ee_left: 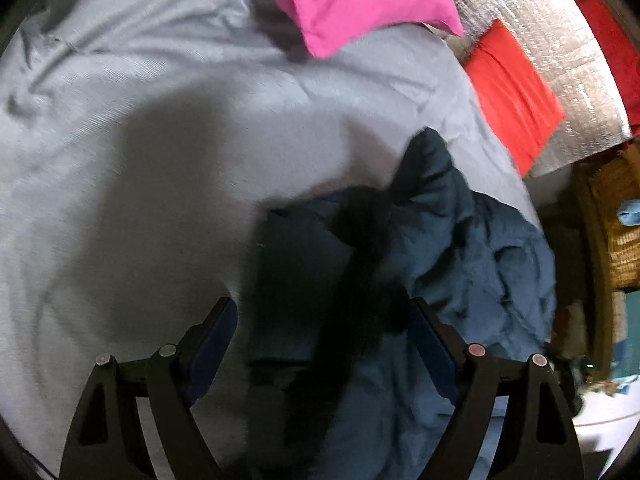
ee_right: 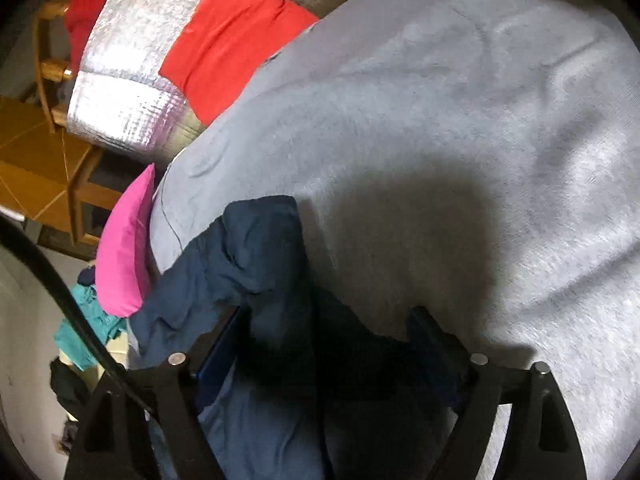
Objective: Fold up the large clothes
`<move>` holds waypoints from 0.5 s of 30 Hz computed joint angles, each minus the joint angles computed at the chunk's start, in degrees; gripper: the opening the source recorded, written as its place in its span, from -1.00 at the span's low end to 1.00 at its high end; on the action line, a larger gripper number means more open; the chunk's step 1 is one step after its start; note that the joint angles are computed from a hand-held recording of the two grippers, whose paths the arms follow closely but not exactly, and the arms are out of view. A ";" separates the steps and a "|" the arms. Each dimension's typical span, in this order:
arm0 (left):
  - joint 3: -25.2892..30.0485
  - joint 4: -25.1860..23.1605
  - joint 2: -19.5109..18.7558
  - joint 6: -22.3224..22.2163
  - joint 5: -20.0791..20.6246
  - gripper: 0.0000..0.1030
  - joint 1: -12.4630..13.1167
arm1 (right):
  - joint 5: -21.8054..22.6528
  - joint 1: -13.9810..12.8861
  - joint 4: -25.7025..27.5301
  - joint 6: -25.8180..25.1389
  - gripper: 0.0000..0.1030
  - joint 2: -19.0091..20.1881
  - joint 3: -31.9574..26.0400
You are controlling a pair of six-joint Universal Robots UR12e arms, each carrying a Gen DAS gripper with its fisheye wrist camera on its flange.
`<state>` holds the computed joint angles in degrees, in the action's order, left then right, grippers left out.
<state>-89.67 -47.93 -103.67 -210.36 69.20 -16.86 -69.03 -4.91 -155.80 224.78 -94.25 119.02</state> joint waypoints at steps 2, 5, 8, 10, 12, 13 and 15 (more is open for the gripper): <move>-0.15 2.49 -0.40 -0.55 -1.56 0.68 -0.29 | 0.82 0.36 -2.16 -0.96 0.01 0.39 0.10; 0.27 5.15 -0.96 -1.37 -0.54 0.49 -1.24 | 1.04 1.31 -2.96 -2.44 -0.22 1.05 -0.39; 1.34 5.56 -1.35 -2.44 2.56 0.15 -2.41 | -1.38 2.17 -4.68 -2.72 -0.43 1.07 -0.85; 0.90 7.66 -1.06 -3.01 2.64 -0.05 -2.50 | -2.77 2.66 -6.97 -2.87 -0.47 0.76 -0.83; 0.45 10.26 -0.84 -3.25 2.49 -0.05 -2.55 | -4.79 3.30 -9.05 -2.93 -0.47 0.63 -0.97; 0.69 10.07 -0.99 -3.06 3.28 -0.05 -2.75 | -5.97 3.56 -10.22 -2.54 -0.47 0.58 -0.86; 1.63 6.75 -1.54 -3.31 5.41 0.06 -3.12 | -7.12 3.58 -9.62 -1.59 -0.48 0.51 -0.68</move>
<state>-88.05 -41.18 -105.22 -213.67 74.60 -19.98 -76.14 -1.33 -165.43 223.18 -93.74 118.33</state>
